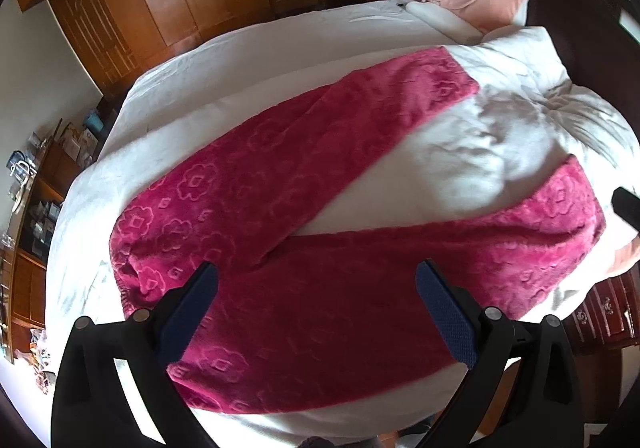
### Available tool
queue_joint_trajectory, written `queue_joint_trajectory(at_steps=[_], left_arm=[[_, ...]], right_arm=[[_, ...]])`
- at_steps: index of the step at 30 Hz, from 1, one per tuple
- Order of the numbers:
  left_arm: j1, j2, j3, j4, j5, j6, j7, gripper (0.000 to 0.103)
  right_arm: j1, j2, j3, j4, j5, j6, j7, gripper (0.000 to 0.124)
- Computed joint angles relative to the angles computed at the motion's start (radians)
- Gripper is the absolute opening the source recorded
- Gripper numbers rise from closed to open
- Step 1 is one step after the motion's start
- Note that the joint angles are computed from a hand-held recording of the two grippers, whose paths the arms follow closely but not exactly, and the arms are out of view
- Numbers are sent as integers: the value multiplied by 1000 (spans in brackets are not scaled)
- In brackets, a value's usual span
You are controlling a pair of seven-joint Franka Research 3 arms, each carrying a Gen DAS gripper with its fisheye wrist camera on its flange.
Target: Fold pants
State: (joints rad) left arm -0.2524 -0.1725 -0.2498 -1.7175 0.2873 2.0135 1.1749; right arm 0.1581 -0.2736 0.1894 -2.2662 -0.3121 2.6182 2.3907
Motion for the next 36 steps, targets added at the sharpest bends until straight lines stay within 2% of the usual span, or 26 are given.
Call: queue_joint_trajectory(at_steps=[5,10,18,27,36], left_arm=[[34,16,39,-5,-23,17,44,98],[83,58,69,25,-35,11,40,98],[116,138,73,118,-9,-40,-8,98],[103,236,68,228,23,-125,-108,98],[58,384,63,370,1,-215,-189,98]], right_arm=[[9,106,5,118,-57,-29,45,100],[53,200,-39,230,-83,-62,45,100],[102,325,-118,365,-23,-66,-34,100],[85,516,-194,540,151,-71,-241,100],[-12,796,-211,823,391,-135,-506,100]])
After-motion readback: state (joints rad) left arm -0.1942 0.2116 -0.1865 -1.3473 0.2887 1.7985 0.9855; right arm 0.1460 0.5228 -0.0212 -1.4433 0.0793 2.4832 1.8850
